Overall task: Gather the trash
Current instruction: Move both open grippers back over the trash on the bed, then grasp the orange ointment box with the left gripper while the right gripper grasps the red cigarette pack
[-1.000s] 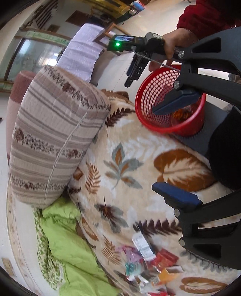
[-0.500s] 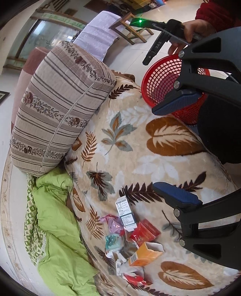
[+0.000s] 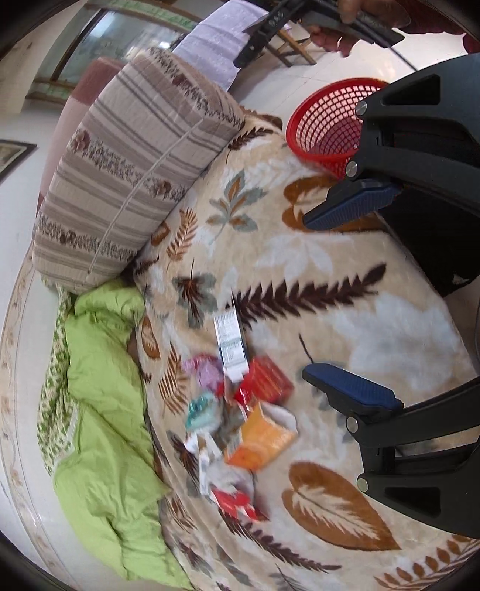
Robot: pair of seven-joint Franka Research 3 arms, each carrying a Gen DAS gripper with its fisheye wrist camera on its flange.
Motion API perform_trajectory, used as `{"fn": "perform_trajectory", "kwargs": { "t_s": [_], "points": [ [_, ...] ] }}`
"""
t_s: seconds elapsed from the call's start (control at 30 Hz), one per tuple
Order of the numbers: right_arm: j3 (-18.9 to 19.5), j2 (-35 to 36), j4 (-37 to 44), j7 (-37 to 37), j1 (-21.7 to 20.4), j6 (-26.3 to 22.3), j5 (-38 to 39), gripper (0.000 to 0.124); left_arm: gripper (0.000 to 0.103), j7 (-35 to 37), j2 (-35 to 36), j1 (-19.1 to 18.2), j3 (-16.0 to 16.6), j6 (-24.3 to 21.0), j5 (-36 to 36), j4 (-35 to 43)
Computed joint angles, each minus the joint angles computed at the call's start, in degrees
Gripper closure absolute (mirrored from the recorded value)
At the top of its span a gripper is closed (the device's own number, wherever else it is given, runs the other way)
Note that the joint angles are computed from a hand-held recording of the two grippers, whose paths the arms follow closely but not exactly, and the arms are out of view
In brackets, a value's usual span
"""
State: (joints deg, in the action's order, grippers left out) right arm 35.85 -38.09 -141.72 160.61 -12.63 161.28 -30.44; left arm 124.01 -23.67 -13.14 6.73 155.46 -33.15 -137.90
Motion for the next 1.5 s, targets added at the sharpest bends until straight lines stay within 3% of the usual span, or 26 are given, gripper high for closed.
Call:
{"fn": "perform_trajectory", "kwargs": {
  "t_s": [0.1,0.23,0.37,0.47,0.57,0.67,0.8,0.97,1.1,1.17,1.23,1.4,1.5],
  "points": [
    [2.6,8.4,6.3,-1.6,-0.4,4.4,-1.4,0.053,0.030,-1.8,0.6,2.3,0.5,-0.2,1.0,0.1],
    [3.5,24.4,16.9,-5.8,4.1,5.9,-3.5,0.053,0.030,-5.4,1.8,5.9,0.7,-0.6,3.0,0.8],
    [7.1,39.1,28.2,-3.4,6.4,1.3,-13.0,0.053,0.030,-10.1,3.7,9.1,0.4,-1.6,4.9,2.5],
    [4.4,49.0,36.5,-4.0,13.4,-3.9,-17.4,0.053,0.030,-14.3,5.8,11.7,-0.4,-2.2,7.1,4.3],
    [4.2,55.3,42.3,-6.5,16.3,-9.2,-15.7,0.053,0.030,-18.0,8.2,13.5,-1.3,-2.7,8.9,6.9],
    [1.3,55.1,42.5,-4.7,18.8,-9.1,-15.7,0.053,0.030,-20.6,11.5,14.8,-2.3,-3.7,10.1,10.6],
    [-2.0,54.1,41.9,-3.5,21.3,-8.2,-14.9,0.053,0.030,-25.1,20.0,16.8,-4.1,-9.0,9.9,20.1],
    [-6.6,50.9,38.7,-0.6,23.8,-4.8,-15.3,0.053,0.030,-35.0,29.1,20.0,-7.6,-13.9,13.5,29.6],
    [-9.8,49.7,37.1,0.3,25.8,-2.6,-14.0,0.053,0.029,-38.2,34.9,21.7,-10.1,-17.6,16.1,35.1],
    [-11.0,49.7,37.1,-0.8,26.7,-2.1,-12.7,0.053,0.031,-38.2,35.0,22.4,-11.1,-15.2,16.1,34.0],
    [-12.2,49.9,37.3,-1.7,27.9,-1.9,-11.9,0.053,0.052,-36.3,34.1,22.9,-11.7,-12.8,16.5,32.5],
    [-13.7,51.3,38.4,-8.2,29.9,-1.4,-6.3,0.053,0.053,-28.9,30.0,25.1,-11.8,-9.4,11.7,26.5],
    [-13.3,53.4,40.9,-15.5,30.7,-3.5,-1.0,0.053,0.053,-24.0,25.3,25.2,-10.7,-7.5,9.0,20.7]
  ]
}}
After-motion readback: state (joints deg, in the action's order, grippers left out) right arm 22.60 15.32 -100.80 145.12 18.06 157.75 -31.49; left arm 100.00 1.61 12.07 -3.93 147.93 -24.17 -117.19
